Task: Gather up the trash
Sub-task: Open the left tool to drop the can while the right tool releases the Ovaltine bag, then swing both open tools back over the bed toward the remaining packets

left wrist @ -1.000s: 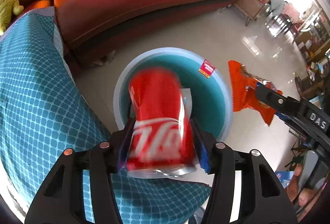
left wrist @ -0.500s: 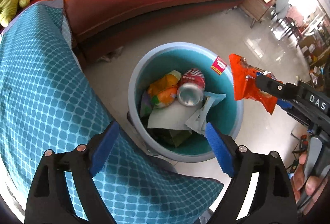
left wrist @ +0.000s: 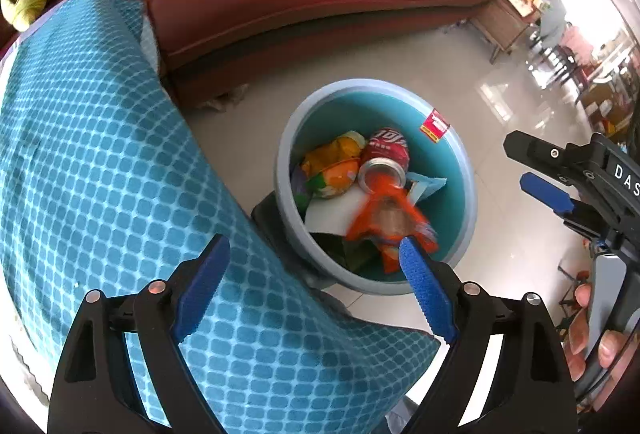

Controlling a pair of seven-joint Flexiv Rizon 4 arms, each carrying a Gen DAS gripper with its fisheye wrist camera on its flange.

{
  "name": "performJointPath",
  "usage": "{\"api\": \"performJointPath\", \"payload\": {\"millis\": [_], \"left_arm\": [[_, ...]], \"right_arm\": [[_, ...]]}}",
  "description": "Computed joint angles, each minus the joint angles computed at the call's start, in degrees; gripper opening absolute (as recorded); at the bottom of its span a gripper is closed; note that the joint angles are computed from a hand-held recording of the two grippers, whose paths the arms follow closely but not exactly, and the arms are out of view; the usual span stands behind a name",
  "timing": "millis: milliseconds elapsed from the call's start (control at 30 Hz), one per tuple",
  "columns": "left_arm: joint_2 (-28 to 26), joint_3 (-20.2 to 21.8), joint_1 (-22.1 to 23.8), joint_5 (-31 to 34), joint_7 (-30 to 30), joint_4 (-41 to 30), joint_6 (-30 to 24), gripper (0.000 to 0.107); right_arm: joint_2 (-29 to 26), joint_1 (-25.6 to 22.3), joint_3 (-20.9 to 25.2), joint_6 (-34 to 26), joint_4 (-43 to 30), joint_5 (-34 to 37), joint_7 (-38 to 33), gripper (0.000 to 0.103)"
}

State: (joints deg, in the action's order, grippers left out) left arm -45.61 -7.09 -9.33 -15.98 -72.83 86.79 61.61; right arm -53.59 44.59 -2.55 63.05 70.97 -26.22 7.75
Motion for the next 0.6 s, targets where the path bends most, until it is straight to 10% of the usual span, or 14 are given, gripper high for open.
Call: {"api": "performJointPath", "payload": {"millis": [600], "left_arm": [[8.08, -3.51, 6.83, -6.42, 5.21, 12.15, 6.79, 0.092]], "right_arm": [[-3.53, 2.71, 2.75, -9.42, -11.60, 2.28, -5.75, 0.078]]}}
